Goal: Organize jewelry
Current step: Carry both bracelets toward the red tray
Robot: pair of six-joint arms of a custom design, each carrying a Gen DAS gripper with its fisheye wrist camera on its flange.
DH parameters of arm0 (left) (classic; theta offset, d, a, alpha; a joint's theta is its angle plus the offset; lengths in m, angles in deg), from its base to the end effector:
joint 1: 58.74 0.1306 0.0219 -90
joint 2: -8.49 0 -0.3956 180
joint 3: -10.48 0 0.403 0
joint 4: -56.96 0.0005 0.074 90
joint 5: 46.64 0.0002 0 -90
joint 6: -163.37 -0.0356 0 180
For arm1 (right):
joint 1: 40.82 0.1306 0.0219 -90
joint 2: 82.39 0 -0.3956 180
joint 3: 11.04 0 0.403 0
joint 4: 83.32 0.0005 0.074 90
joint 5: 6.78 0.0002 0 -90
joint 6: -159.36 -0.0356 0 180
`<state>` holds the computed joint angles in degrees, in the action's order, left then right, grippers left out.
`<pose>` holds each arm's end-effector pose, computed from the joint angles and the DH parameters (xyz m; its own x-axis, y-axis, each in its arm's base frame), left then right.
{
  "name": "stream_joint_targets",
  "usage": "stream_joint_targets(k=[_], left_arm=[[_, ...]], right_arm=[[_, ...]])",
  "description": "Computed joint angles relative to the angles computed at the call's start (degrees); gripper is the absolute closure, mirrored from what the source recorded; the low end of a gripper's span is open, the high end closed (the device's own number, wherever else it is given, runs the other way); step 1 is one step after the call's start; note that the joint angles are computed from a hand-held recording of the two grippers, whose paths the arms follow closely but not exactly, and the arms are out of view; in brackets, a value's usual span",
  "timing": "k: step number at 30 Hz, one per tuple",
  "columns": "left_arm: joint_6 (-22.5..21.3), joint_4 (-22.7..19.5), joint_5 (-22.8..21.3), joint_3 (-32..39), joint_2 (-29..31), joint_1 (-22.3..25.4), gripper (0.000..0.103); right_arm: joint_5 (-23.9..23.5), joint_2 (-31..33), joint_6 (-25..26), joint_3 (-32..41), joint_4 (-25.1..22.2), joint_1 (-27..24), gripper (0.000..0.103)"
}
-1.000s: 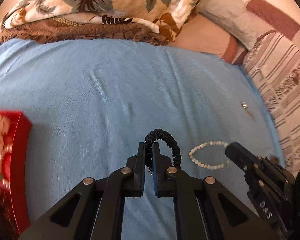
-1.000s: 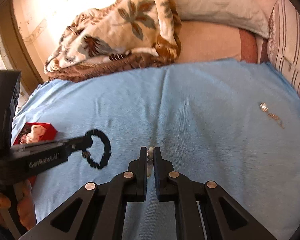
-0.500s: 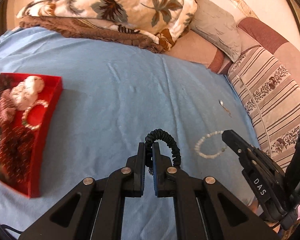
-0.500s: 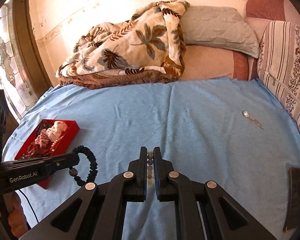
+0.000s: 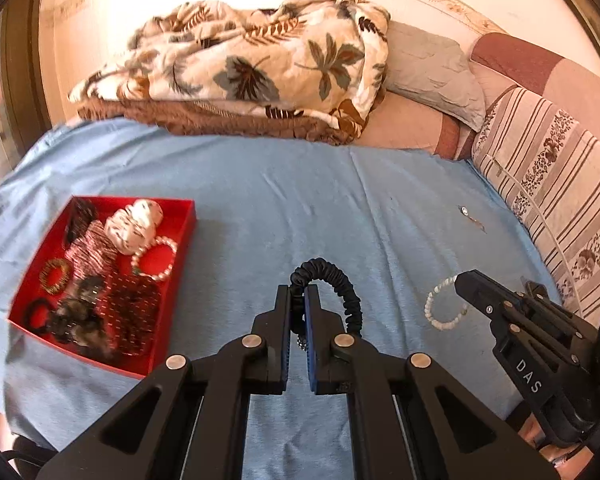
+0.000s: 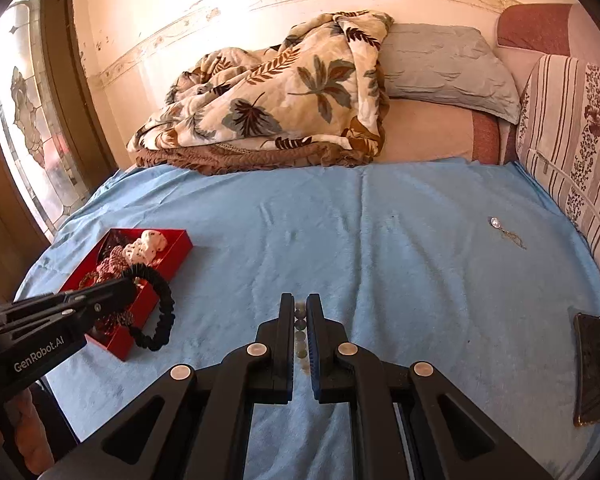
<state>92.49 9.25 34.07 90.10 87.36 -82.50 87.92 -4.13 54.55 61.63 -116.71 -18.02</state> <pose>0.3891 -0.1656 0.4441 -0.7292 -0.0322 -0.6835 0.0613 0.9918 -0.1121 0.3954 0.1625 0.4096 -0.6443 0.0055 -0.7647 -0.1684 0.9744 0.1489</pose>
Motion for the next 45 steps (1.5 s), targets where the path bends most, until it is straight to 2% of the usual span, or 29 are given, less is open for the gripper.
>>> stream_joint_targets(k=[12,20,45], left_arm=[[-1.48,-0.96,-5.08,-1.20,-3.36,-0.29,0.097],[-0.29,-3.23,-5.77,-1.33,-4.06,0.64,0.097],[-0.18,-4.20,-5.20,-1.62,-5.11,4.67,0.097]], right_arm=[[2.57,-1.68,-0.03,0.30,-1.45,3.57,0.096],[3.64,-2.13,0.36,0.83,-2.02,5.56,0.096],[4.87,1.16,1.42,5.08,-3.87,10.49,0.096]])
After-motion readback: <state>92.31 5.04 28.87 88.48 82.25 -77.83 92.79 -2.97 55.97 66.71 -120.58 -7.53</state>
